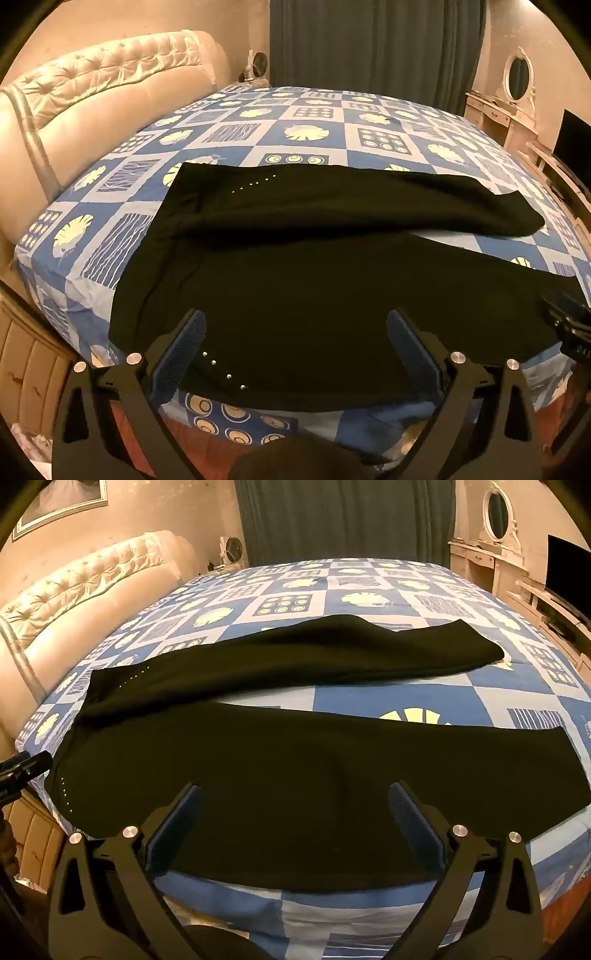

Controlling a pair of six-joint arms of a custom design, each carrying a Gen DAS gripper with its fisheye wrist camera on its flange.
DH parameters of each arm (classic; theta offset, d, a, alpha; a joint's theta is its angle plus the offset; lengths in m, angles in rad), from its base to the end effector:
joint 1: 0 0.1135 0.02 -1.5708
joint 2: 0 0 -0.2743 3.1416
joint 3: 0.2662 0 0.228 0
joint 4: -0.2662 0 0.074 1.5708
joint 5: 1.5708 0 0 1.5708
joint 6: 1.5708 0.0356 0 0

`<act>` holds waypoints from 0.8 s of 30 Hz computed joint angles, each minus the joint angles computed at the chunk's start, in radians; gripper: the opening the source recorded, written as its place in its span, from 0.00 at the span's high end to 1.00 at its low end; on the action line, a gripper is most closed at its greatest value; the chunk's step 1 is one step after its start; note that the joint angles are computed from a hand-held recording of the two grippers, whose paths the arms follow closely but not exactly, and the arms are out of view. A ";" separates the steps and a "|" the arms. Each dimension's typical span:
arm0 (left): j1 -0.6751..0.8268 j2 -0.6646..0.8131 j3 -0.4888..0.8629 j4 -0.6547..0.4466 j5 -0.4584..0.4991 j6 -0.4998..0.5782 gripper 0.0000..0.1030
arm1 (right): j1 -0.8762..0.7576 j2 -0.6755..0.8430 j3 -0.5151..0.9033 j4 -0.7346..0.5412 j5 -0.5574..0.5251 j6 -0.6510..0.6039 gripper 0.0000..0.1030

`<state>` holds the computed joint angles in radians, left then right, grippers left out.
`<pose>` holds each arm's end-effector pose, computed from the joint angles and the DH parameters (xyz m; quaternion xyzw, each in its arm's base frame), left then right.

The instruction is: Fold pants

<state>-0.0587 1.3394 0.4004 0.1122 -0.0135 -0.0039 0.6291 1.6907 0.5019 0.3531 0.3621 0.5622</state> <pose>0.2093 -0.0118 0.1578 0.0231 0.9313 -0.0051 0.3635 0.2196 0.1442 0.1245 0.0340 0.9196 0.0592 0.3869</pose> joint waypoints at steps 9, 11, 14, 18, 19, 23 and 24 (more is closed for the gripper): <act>0.000 0.007 -0.007 0.018 -0.015 0.015 0.05 | -0.028 0.015 -0.004 0.008 -0.052 0.022 0.02; -0.001 0.005 -0.009 0.020 -0.021 0.015 0.05 | -0.015 0.012 -0.015 0.012 -0.048 0.044 0.02; -0.011 -0.002 -0.011 0.021 -0.035 0.024 0.05 | -0.022 0.010 -0.022 0.022 -0.059 0.046 0.02; -0.035 -0.014 -0.017 0.022 -0.053 0.030 0.05 | -0.026 0.016 -0.013 0.015 -0.063 0.043 0.02; -0.041 -0.014 -0.018 0.024 -0.059 0.032 0.05 | -0.026 0.018 -0.013 0.016 -0.065 0.042 0.02; -0.057 -0.018 -0.027 0.039 -0.077 0.042 0.05 | -0.025 0.029 -0.008 0.013 -0.070 0.043 0.02; -0.058 -0.018 -0.027 0.040 -0.079 0.044 0.05 | -0.021 0.031 -0.009 0.015 -0.068 0.045 0.02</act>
<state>-0.1169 1.3212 0.3732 0.1521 -0.0929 0.0397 0.6086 1.7215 0.4933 0.3677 0.2942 0.6077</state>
